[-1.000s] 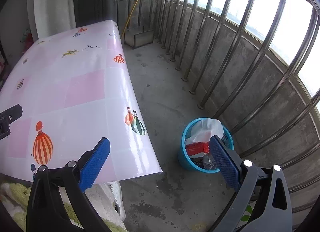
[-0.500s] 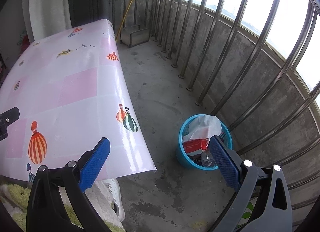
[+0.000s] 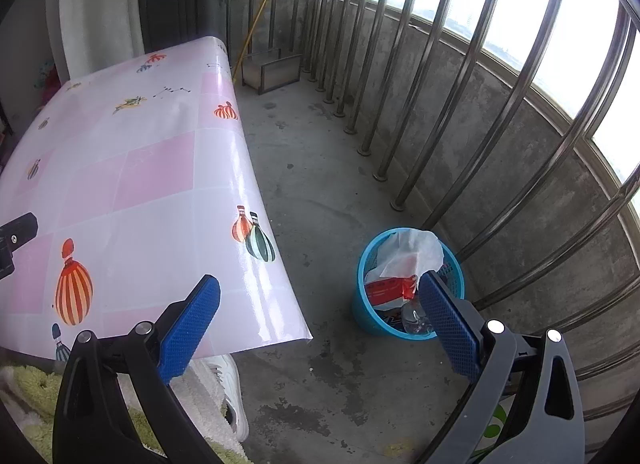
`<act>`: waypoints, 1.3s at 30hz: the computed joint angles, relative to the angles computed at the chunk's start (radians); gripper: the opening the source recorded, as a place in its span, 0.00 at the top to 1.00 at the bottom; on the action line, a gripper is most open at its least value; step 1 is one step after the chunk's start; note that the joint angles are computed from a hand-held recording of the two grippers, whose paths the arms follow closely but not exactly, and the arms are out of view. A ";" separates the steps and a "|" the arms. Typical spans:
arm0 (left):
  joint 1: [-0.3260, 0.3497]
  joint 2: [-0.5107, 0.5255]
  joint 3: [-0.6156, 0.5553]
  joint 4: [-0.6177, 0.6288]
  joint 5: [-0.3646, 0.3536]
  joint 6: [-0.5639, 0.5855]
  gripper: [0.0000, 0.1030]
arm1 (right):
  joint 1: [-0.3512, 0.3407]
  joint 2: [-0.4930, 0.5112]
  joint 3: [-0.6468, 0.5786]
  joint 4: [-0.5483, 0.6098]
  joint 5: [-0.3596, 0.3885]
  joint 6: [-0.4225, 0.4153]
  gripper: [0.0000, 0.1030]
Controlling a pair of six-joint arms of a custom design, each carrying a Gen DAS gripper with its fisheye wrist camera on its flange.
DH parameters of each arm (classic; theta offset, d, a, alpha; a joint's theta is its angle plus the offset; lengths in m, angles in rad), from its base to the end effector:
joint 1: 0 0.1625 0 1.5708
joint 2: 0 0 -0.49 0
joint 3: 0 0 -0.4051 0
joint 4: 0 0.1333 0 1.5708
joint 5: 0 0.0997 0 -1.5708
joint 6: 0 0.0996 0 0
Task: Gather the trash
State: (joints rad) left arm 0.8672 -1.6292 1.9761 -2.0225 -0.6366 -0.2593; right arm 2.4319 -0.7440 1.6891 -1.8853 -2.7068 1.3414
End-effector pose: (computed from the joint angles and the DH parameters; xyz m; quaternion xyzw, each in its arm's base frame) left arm -0.1334 -0.4871 0.4655 0.1734 0.8749 -0.2497 0.3769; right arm 0.5238 -0.3933 0.0733 -0.0286 -0.8181 0.3378 0.4645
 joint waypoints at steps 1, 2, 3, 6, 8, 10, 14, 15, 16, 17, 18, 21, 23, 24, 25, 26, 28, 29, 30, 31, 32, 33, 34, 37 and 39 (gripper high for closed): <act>0.002 -0.001 -0.001 0.002 0.000 0.001 0.09 | 0.000 0.001 0.000 -0.003 0.001 -0.001 0.06; 0.002 -0.001 -0.001 0.004 0.000 -0.003 0.09 | 0.000 0.001 0.002 -0.010 0.003 -0.006 0.06; 0.002 -0.002 -0.001 0.009 0.000 -0.007 0.09 | -0.001 0.002 0.001 -0.013 0.005 -0.010 0.06; 0.003 -0.005 -0.002 0.019 0.000 -0.014 0.09 | -0.001 0.006 -0.002 -0.013 0.007 -0.015 0.06; 0.002 -0.004 -0.003 0.020 0.000 -0.016 0.09 | 0.000 0.007 -0.003 -0.015 0.007 -0.017 0.06; 0.002 -0.006 -0.002 0.024 0.001 -0.018 0.09 | 0.001 0.008 -0.005 -0.013 0.006 -0.018 0.06; 0.002 -0.007 -0.003 0.027 0.002 -0.016 0.09 | 0.004 0.011 -0.010 -0.006 0.006 -0.017 0.06; 0.002 -0.007 -0.002 0.025 0.002 -0.016 0.09 | 0.004 0.011 -0.010 -0.005 0.005 -0.017 0.06; 0.002 -0.007 -0.002 0.024 0.003 -0.015 0.09 | 0.003 0.011 -0.011 -0.004 0.005 -0.018 0.06; 0.003 -0.007 -0.002 0.022 0.003 -0.014 0.09 | 0.004 0.012 -0.013 -0.003 0.004 -0.019 0.06; 0.004 -0.007 -0.001 0.021 0.003 -0.014 0.09 | 0.004 0.014 -0.015 0.000 0.003 -0.018 0.06; 0.005 -0.008 -0.002 0.026 0.002 -0.017 0.09 | 0.005 0.014 -0.017 0.005 0.001 -0.018 0.06; 0.004 -0.010 -0.002 0.031 0.003 -0.020 0.09 | 0.005 0.013 -0.017 0.005 0.002 -0.018 0.06; 0.003 -0.011 -0.001 0.031 0.002 -0.020 0.09 | 0.005 0.014 -0.018 0.008 0.001 -0.017 0.06; 0.004 -0.011 -0.001 0.029 0.001 -0.019 0.09 | 0.005 0.014 -0.018 0.007 0.001 -0.017 0.06; 0.004 -0.009 -0.003 0.030 0.002 -0.020 0.09 | 0.005 0.013 -0.017 0.004 0.002 -0.020 0.06; 0.003 -0.011 -0.001 0.031 0.003 -0.021 0.09 | 0.005 0.014 -0.019 0.008 0.002 -0.017 0.06; 0.003 -0.011 -0.001 0.030 0.003 -0.021 0.09 | 0.006 0.015 -0.018 0.006 0.002 -0.017 0.06; 0.003 -0.012 0.000 0.031 0.003 -0.022 0.09 | 0.005 0.013 -0.018 0.007 0.002 -0.018 0.06; 0.003 -0.010 -0.002 0.030 0.003 -0.020 0.09 | 0.006 0.014 -0.019 0.012 0.002 -0.014 0.06; 0.004 -0.010 -0.002 0.030 0.003 -0.019 0.09 | 0.005 0.014 -0.019 0.011 0.002 -0.015 0.06; 0.004 -0.011 -0.002 0.031 0.002 -0.019 0.09 | 0.005 0.014 -0.018 0.007 0.002 -0.017 0.06; 0.004 -0.011 -0.002 0.031 0.001 -0.018 0.09 | 0.006 0.014 -0.019 0.008 0.002 -0.017 0.06; 0.003 -0.012 -0.002 0.032 0.002 -0.022 0.09 | 0.005 0.014 -0.019 0.008 0.001 -0.017 0.06; 0.003 -0.011 -0.002 0.032 0.003 -0.022 0.09 | 0.006 0.014 -0.020 0.011 0.001 -0.015 0.06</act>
State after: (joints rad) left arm 0.8702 -1.6406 1.9745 -1.9908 -0.6338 -0.2810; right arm 2.4375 -0.7296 1.6691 -1.8747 -2.7056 1.3262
